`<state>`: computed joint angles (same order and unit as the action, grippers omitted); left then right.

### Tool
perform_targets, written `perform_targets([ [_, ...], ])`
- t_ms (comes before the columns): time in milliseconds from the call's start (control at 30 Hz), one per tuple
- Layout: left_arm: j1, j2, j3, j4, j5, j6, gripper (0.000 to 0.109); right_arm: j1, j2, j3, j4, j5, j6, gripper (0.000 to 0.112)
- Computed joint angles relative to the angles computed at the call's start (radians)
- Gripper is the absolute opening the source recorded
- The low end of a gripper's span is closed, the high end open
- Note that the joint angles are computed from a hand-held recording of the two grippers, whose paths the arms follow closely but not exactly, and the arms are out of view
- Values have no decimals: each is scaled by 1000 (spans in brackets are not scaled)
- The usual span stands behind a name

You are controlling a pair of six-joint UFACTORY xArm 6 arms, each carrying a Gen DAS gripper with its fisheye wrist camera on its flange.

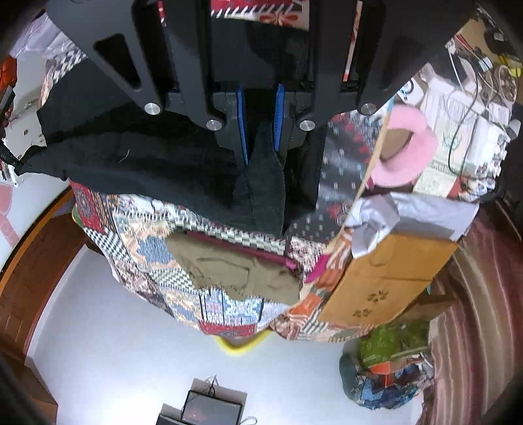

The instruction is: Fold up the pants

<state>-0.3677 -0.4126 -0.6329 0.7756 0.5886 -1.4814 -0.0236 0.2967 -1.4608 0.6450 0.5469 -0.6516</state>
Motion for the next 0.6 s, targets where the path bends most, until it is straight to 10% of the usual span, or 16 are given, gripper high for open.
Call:
perform_targets([
  [600, -94, -133, 163, 25, -11, -156, 14, -27, -120, 178, 5, 0, -3, 15],
])
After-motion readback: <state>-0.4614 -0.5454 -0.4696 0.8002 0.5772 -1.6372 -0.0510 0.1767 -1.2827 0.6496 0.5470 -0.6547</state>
